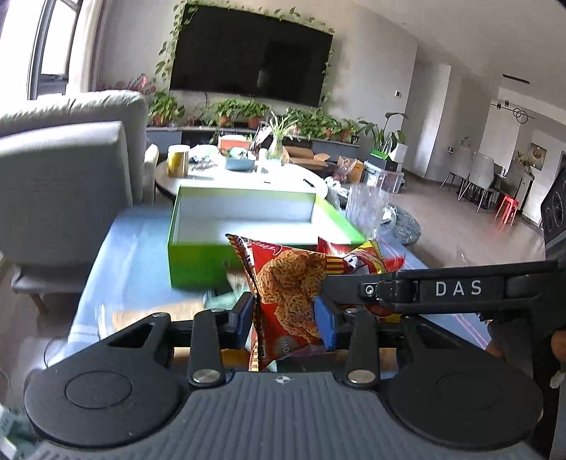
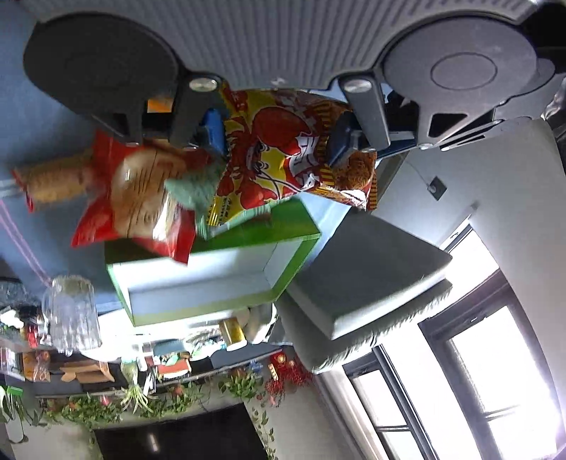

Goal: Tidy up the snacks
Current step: 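Lift the chip bag with the right gripper toward the green box, then lower the chip bag into the green box and open the right gripper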

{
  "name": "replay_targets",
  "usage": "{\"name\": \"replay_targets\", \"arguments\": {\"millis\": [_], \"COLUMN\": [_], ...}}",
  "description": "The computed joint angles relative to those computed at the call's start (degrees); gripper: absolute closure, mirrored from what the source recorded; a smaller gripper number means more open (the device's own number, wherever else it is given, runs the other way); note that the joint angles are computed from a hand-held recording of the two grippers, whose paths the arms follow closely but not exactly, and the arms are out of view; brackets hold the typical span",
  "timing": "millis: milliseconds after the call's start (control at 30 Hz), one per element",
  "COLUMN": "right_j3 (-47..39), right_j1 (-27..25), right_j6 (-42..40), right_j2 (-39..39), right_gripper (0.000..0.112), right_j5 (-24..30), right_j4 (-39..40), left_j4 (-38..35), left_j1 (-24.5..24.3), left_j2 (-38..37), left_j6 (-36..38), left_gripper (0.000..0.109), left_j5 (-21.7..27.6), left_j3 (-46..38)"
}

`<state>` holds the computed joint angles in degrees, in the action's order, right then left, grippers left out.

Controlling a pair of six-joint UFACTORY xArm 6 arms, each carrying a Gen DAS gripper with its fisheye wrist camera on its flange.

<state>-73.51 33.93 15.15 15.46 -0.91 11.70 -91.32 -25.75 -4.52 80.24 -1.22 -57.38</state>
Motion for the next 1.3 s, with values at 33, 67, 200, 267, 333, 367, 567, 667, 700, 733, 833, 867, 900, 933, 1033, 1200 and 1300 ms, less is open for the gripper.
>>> {"name": "replay_targets", "arguments": {"millis": [33, 67, 200, 267, 333, 367, 567, 667, 700, 733, 833, 867, 900, 933, 1033, 1200, 1300], "right_j3": [-0.78, -2.04, -8.52, -12.01, -16.25, -18.12, -29.79, -35.24, -37.11, -39.04, -44.92, -47.29, -49.48, -51.97, -58.82, -69.14, -73.57], "right_j1": [-0.28, -0.54, -1.41, -2.03, -2.70, -2.96, -4.13, -4.44, -4.52, -4.64, -5.07, -5.23, -5.33, -5.44, -5.56, -5.70, -5.75], "right_j6": [0.07, -0.57, -3.99, -2.89, -2.08, -2.01, -3.06, -3.12, -3.23, -3.42, -2.80, -2.04, -1.23, -0.55, 0.72, 2.11, 5.01], "right_j2": [0.39, 1.03, 4.54, 6.65, 9.16, 10.33, 17.88, 21.68, 22.98, 24.34, 28.27, 29.83, 31.22, 32.82, 37.19, 43.68, 46.04], "right_gripper": [0.033, 0.033, 0.033, 0.033, 0.032, 0.032, 0.032, 0.032, 0.032, 0.032, 0.032, 0.032, 0.032, 0.032, 0.032, 0.032, 0.032], "right_j5": [-0.02, 0.18, 1.81, 2.73, 4.26, 4.96, 10.40, 12.53, 13.23, 14.04, 17.25, 18.63, 19.92, 21.41, 25.39, 32.12, 35.66], "right_j4": [-0.27, 0.14, 3.02, 1.51, 0.70, 0.63, 3.20, 3.51, 3.45, 3.51, 2.92, 2.15, 1.33, 0.63, -0.87, -0.98, -4.12], "left_j4": [0.62, 0.94, 2.97, 6.48, 10.07, 11.85, 22.54, 27.35, 28.58, 29.69, 32.70, 34.08, 35.58, 36.77, 39.52, 45.04, 46.70], "left_j1": [0.31, 0.63, 1.58, 2.36, 3.31, 3.65, 5.79, 7.27, 7.73, 8.24, 9.60, 10.13, 10.46, 10.78, 11.74, 12.56, 12.88], "left_j2": [0.96, 1.71, 5.45, 7.56, 10.06, 11.20, 17.47, 20.20, 21.15, 22.33, 25.36, 26.53, 27.41, 28.23, 30.45, 32.30, 31.75], "left_j6": [-0.31, -0.44, -1.62, -5.12, -8.85, -10.51, -20.41, -25.27, -26.60, -27.77, -31.01, -32.53, -34.15, -35.40, -38.52, -43.85, -45.82], "left_gripper": [0.073, 0.073, 0.073, 0.073, 0.073, 0.073, 0.073, 0.073, 0.073, 0.073, 0.073, 0.073, 0.073, 0.073, 0.073, 0.065, 0.060], "left_j5": [0.20, 0.37, 0.43, 0.92, 1.63, 1.79, 2.59, 3.84, 4.33, 4.90, 6.66, 7.37, 7.77, 8.05, 9.18, 8.28, 8.06], "left_j3": [-1.44, -2.60, -7.82, -10.30, -13.07, -14.23, -19.79, -22.30, -23.23, -24.34, -27.25, -28.40, -29.15, -29.83, -31.59, -32.05, -31.04]}}
